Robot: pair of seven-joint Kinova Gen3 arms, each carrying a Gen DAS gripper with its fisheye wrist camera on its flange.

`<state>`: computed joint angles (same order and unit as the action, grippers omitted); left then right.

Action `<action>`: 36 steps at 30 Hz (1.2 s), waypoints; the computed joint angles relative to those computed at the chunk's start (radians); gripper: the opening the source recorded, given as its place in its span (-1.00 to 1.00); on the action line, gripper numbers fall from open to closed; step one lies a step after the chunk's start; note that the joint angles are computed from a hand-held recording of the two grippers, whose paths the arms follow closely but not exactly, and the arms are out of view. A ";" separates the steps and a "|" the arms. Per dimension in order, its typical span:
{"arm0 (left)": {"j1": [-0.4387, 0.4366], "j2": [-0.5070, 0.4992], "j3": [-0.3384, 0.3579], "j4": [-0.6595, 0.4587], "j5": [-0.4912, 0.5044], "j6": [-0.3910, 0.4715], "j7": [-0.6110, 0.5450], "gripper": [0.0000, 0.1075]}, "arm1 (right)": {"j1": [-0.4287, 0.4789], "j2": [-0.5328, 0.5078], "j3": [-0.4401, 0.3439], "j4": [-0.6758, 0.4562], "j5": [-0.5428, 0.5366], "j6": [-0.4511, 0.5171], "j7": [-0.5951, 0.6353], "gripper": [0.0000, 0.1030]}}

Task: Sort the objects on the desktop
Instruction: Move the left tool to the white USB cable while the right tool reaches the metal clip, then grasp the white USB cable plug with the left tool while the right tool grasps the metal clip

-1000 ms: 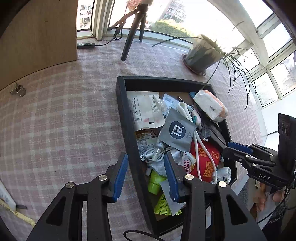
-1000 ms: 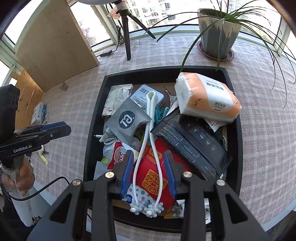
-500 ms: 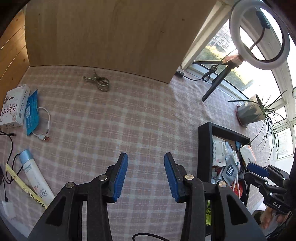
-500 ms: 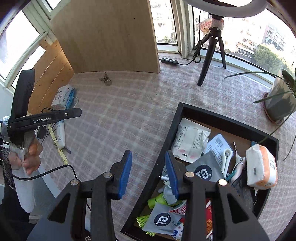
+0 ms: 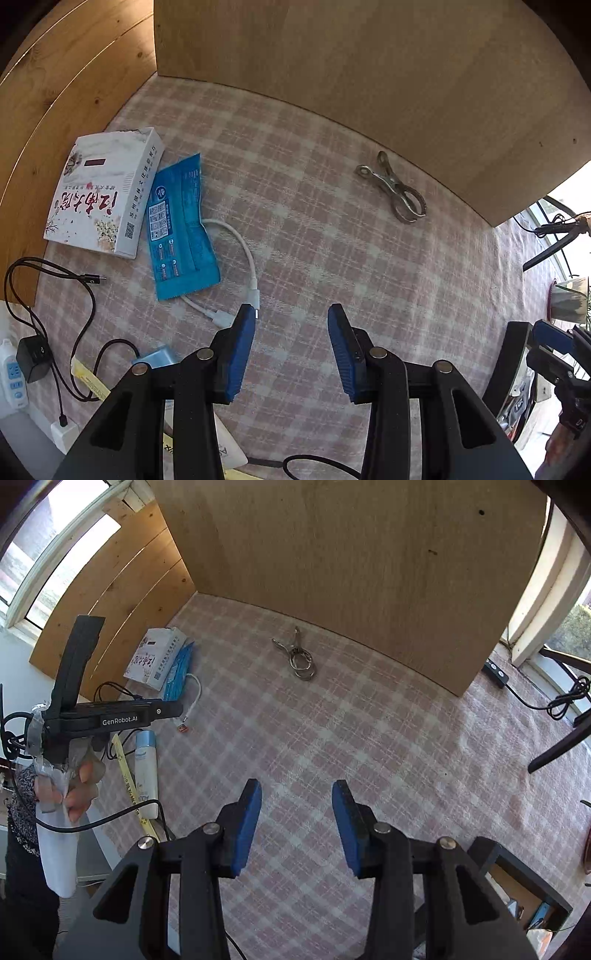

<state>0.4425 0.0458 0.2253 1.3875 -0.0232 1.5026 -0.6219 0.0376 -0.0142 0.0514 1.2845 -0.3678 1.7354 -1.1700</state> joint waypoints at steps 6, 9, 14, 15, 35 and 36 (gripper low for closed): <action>-0.033 0.016 -0.021 0.038 0.028 -0.034 -0.047 -0.28 | -0.127 0.127 -0.096 -0.057 0.118 -0.108 -0.102 -0.24; -0.032 0.035 -0.021 0.045 0.027 -0.039 -0.066 -0.28 | -0.186 0.180 -0.120 -0.081 0.184 -0.144 -0.131 -0.23; -0.032 0.056 -0.029 0.072 0.040 -0.052 -0.083 -0.31 | -0.225 0.253 -0.127 -0.111 0.222 -0.166 -0.151 -0.23; -0.032 0.056 -0.030 0.079 0.041 -0.055 -0.082 -0.31 | -0.232 0.262 -0.128 -0.113 0.229 -0.173 -0.153 -0.23; -0.001 0.055 -0.005 0.144 0.041 -0.117 -0.071 -0.83 | -0.272 0.338 -0.135 -0.101 0.259 -0.204 -0.173 -0.85; 0.017 0.058 -0.002 0.139 0.045 -0.125 -0.052 -0.83 | -0.254 0.334 -0.135 -0.094 0.238 -0.199 -0.164 -0.87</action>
<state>0.4595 0.1034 0.2230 1.5269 0.0220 1.3776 -0.6739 -0.2167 0.3200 -0.0834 1.1906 -0.1295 1.5365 -1.3342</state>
